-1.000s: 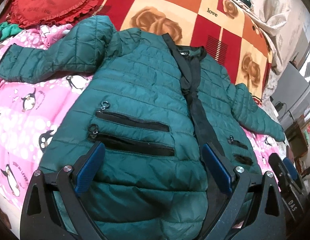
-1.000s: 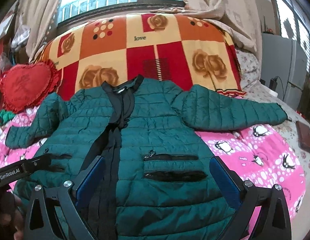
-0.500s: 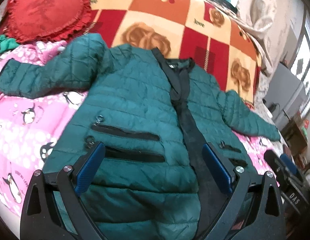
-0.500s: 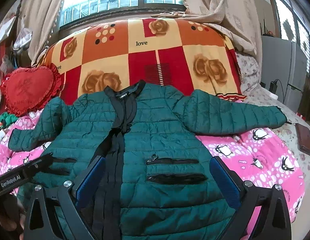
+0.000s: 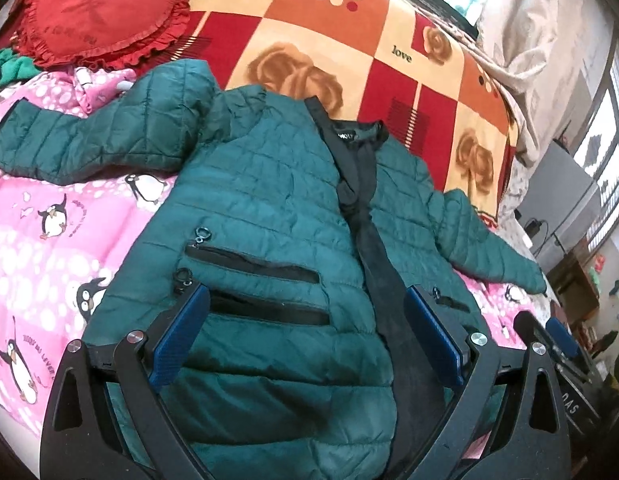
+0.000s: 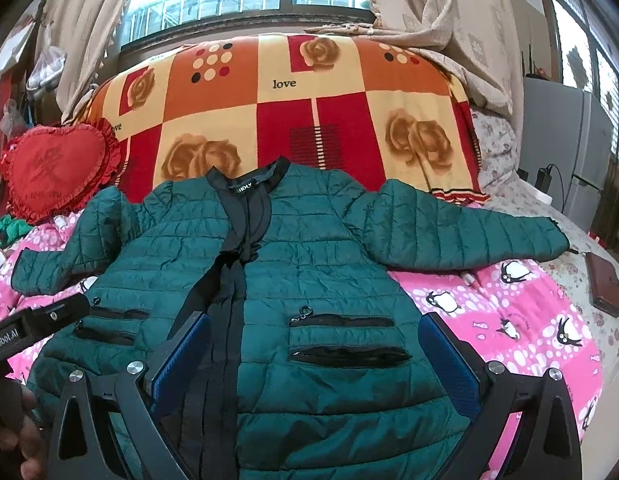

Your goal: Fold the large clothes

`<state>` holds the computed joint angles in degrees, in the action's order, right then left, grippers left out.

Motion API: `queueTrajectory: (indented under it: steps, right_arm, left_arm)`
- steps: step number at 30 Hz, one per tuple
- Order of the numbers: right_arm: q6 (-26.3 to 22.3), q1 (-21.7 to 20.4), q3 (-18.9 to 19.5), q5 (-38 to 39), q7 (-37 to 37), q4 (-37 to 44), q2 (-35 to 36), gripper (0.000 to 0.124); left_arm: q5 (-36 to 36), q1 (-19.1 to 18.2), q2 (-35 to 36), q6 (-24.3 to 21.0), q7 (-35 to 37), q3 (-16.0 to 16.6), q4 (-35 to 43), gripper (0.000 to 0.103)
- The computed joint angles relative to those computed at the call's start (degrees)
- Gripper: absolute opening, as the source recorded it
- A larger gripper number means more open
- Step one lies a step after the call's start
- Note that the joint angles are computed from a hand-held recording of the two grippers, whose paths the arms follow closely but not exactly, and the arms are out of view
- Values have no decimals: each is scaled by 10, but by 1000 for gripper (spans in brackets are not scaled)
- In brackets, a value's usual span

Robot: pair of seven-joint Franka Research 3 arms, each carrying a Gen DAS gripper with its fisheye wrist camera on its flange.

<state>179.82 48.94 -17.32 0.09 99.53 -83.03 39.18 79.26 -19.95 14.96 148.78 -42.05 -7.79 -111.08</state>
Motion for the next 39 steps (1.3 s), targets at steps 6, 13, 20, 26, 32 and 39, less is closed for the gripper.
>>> queueTrajectory:
  steps: [6,13,20,26,32,39]
  right_arm:
    - [0,-2,3,2,-2,0,0,102]
    - [3,-2,2,4,-4,-3,-1,102]
    - [2,1,0,6,-5,-2,0,102]
    - [4,6,-8,6,-3,-5,1,102]
    - [5,8,-10,5,-4,-6,1,102]
    - [4,10,-13,5,-3,-5,2,102]
  left_arm:
    - [-20,-2,3,-11,17,-1,4,98]
    - [-21,-3,2,-10,16,1,1,98]
    - [-16,-2,2,-5,4,2,-1,98]
    - [-6,1,0,5,-10,3,-5,98]
    - [12,4,0,17,-20,3,-5,98]
    - [11,5,-2,16,-31,2,-8,98]
